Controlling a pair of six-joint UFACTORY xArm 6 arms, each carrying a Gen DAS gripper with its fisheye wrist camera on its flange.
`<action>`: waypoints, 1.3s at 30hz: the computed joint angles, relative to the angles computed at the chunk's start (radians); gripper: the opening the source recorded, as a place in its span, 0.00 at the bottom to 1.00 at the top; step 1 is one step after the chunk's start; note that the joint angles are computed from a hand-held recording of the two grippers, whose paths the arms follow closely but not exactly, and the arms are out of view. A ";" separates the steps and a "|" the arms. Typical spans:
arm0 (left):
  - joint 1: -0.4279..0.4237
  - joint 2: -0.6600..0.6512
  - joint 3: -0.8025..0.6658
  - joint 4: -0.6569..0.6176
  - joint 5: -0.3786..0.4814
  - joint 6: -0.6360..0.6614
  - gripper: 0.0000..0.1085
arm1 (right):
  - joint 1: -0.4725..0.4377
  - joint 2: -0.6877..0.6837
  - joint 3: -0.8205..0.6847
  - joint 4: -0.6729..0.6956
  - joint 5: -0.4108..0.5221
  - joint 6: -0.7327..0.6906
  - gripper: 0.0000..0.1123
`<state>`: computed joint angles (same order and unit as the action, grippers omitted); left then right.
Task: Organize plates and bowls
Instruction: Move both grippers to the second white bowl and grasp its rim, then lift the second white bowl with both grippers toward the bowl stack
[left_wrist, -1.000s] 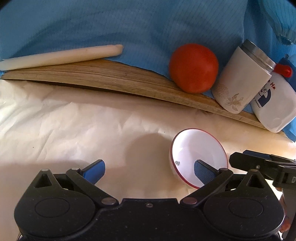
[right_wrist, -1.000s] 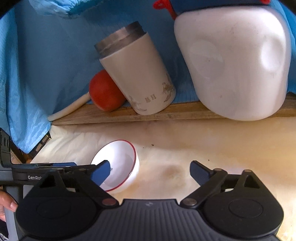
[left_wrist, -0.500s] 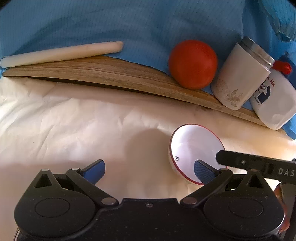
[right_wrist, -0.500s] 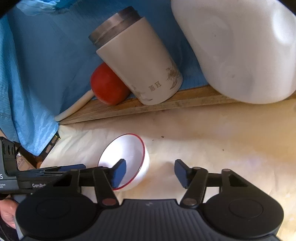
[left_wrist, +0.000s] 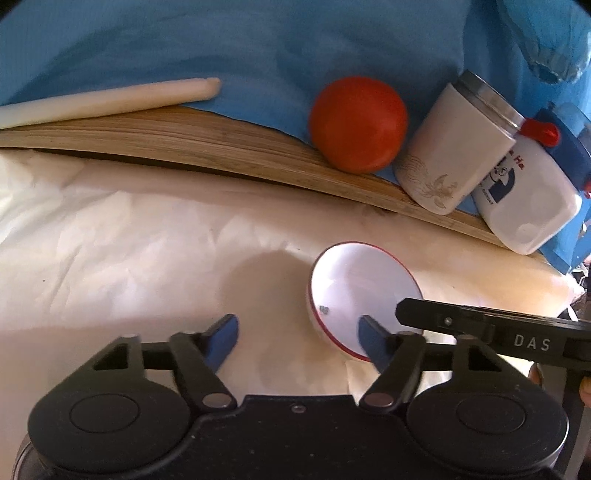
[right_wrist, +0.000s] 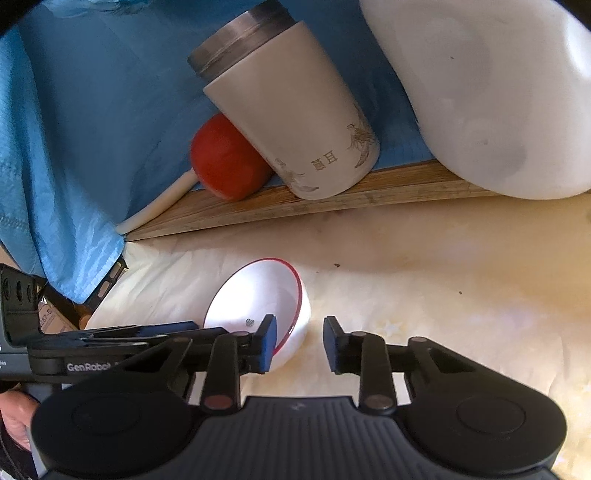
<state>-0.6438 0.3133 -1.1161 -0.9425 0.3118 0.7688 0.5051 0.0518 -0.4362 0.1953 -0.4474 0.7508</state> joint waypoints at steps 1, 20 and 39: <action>0.003 0.000 -0.003 -0.010 0.018 0.010 0.56 | -0.006 -0.001 0.003 -0.016 -0.003 0.008 0.26; 0.001 -0.022 0.002 -0.144 0.045 0.153 0.19 | -0.066 0.016 0.014 -0.189 -0.047 0.114 0.21; 0.011 -0.057 0.028 -0.206 0.068 0.191 0.19 | 0.100 -0.025 -0.008 0.244 0.003 -0.199 0.20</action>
